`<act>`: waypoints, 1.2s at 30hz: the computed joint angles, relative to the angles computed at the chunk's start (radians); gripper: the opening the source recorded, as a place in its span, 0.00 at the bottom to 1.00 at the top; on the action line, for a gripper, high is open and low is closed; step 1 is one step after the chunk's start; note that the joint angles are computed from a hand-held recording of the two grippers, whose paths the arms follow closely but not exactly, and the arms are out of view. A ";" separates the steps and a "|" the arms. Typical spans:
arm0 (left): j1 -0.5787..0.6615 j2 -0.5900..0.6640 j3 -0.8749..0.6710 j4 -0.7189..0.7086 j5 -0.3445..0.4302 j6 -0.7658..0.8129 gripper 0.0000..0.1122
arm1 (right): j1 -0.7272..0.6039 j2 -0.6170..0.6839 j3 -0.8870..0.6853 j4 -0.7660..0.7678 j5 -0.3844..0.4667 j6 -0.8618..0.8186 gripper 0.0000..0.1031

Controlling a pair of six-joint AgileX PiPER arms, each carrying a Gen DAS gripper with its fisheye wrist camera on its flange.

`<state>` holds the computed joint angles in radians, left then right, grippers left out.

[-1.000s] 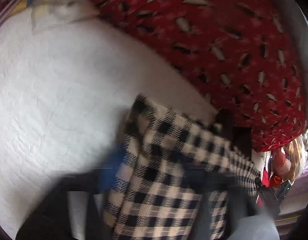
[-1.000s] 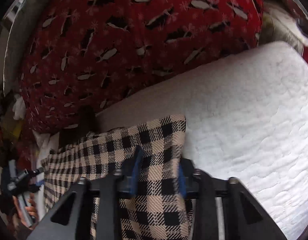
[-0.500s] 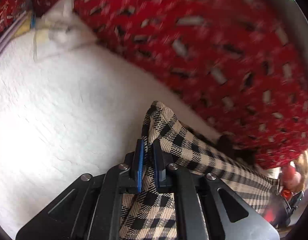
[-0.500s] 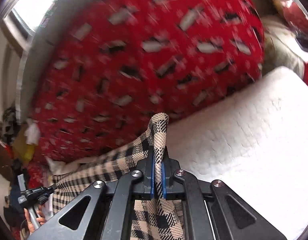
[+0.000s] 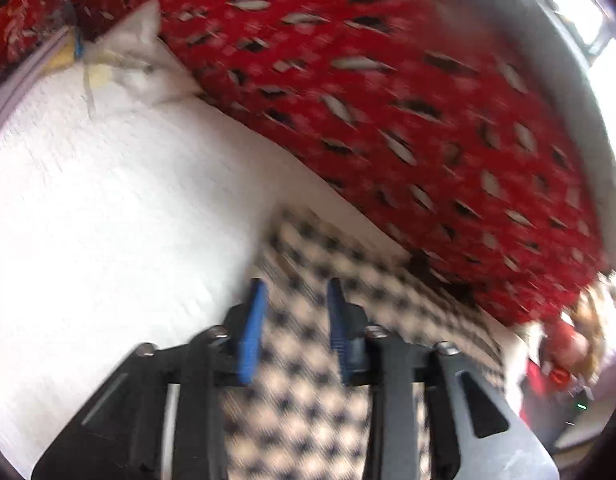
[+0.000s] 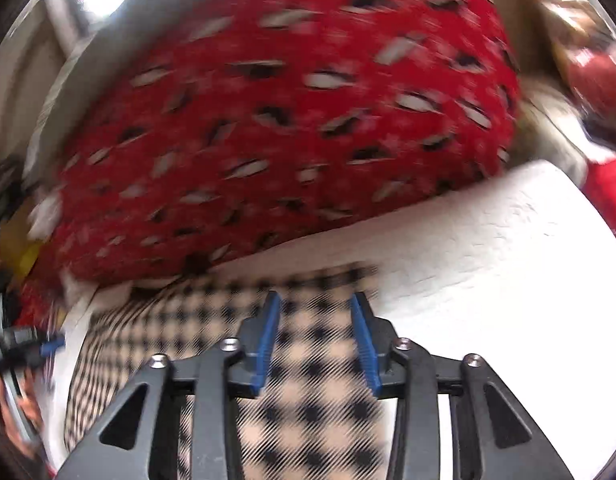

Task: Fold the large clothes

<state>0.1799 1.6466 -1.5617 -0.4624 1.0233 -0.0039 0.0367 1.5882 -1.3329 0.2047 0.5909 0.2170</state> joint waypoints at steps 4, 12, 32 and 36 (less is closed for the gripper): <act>-0.156 -0.064 0.186 0.144 -0.052 -0.073 0.43 | 0.127 0.088 -0.021 -0.231 0.149 0.124 0.47; -0.342 -0.197 0.297 0.276 -0.083 -0.300 0.45 | 0.286 -0.145 0.072 -0.383 0.154 0.269 0.66; -0.644 -0.243 0.449 0.799 -0.093 -0.743 0.72 | 0.645 -0.112 0.160 -0.696 0.286 0.685 0.83; -0.648 -0.252 0.456 0.801 -0.092 -0.746 0.72 | 0.620 -0.139 0.126 -0.626 0.202 0.664 0.83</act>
